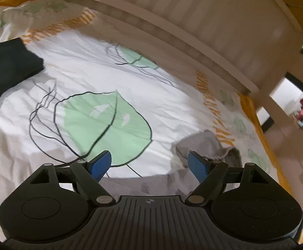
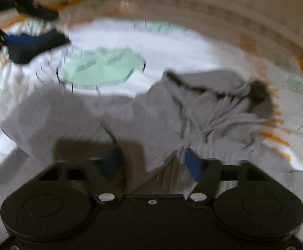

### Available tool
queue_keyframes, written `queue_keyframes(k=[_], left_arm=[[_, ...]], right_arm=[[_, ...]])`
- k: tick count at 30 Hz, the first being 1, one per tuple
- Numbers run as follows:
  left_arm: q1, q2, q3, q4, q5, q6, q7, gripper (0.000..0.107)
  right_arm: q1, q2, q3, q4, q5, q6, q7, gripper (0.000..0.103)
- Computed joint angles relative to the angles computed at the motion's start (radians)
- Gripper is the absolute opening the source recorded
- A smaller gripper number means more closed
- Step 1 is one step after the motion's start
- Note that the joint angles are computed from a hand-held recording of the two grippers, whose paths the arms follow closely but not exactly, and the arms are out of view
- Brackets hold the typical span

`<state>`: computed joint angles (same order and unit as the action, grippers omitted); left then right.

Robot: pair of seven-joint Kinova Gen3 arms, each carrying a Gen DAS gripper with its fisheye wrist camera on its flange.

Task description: Fold large clothes

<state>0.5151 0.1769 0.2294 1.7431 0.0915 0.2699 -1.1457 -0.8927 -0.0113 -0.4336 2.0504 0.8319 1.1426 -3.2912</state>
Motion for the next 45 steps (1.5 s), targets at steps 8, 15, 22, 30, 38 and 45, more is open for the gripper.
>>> queue_keyframes(k=[8,15,22,30,38,45], left_arm=[[-0.032,-0.003,0.022,0.002,0.033,0.013,-0.056,0.079],[-0.012,0.007,0.005,-0.007,0.017,0.045,-0.063,0.079],[-0.016,0.013,0.01,-0.016,0.021,0.063,-0.074,0.08],[-0.024,0.008,0.012,-0.016,0.037,0.067,-0.095,0.08],[-0.003,0.0,-0.012,-0.008,0.0,0.067,-0.044,0.08],[0.013,0.017,-0.008,-0.026,-0.035,0.091,-0.041,0.08]], right_arm=[[0.188,-0.17,-0.257,0.095,0.053,0.043,-0.203,0.015],[0.104,-0.375,-0.092,0.248,-0.151,-0.056,-0.286,0.022],[0.188,-0.529,-0.095,0.413,-0.123,-0.328,-0.494,0.067],[0.347,-0.531,-0.06,0.453,-0.062,-0.55,-0.493,0.053],[0.358,-0.525,-0.07,0.245,-0.063,-0.461,-0.247,0.014],[0.503,-0.727,-0.144,0.109,-0.219,-0.183,0.035,0.014]])
